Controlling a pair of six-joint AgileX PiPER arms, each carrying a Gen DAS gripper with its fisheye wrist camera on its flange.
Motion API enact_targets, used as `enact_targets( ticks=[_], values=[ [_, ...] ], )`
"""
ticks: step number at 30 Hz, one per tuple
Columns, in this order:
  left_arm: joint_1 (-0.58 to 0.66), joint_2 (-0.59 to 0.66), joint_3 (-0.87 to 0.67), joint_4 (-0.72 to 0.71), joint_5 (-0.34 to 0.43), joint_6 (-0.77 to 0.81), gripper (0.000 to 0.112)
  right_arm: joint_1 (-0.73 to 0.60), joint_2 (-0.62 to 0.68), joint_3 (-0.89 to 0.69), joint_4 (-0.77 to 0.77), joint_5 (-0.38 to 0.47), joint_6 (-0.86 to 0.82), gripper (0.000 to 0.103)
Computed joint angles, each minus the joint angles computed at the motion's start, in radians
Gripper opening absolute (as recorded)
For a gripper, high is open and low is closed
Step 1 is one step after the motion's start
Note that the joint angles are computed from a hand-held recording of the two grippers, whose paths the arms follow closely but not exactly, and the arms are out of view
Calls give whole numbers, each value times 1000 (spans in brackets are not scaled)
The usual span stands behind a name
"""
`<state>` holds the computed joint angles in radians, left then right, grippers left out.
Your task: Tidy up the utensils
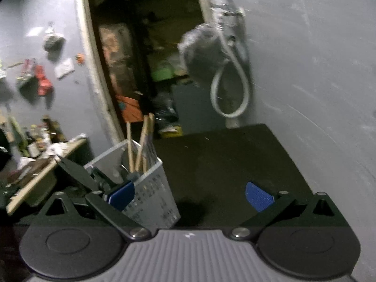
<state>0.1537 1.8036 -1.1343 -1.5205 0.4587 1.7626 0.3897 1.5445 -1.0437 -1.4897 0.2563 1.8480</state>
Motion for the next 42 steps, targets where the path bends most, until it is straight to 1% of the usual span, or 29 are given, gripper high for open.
enact_targets(
  ticks=[1,3,9,14,17,20,22,24,28,32,34,38,42],
  values=[
    [26,-8,3,18,26,-18,102,41,1,-3,75,70,-44,103],
    [76,-20,4,50,75,-38,102,116,3,-6,150,186,-66,103],
    [219,-52,4,120,208,-44,102,313,34,-37,218,437,7,103],
    [300,-68,8,151,298,-29,102,453,56,-75,247,611,42,103],
    [331,-71,9,175,335,-33,102,508,64,-98,275,686,41,103],
    [364,-78,22,165,366,4,102,564,70,-114,298,763,45,103],
    [376,-76,14,176,375,-9,102,582,73,-129,314,795,28,103],
    [377,-79,1,214,365,-67,102,597,75,-147,343,821,3,103],
    [385,-93,3,248,370,-117,102,622,70,-159,378,853,-16,103],
    [398,-108,28,254,388,-85,102,632,66,-142,392,848,-7,103],
    [398,-121,52,240,379,-60,102,642,58,-116,384,845,18,103],
    [403,-146,105,205,363,7,102,648,52,-70,375,812,58,103],
    [407,-169,133,193,361,44,102,665,44,-21,358,797,119,103]
  ],
)
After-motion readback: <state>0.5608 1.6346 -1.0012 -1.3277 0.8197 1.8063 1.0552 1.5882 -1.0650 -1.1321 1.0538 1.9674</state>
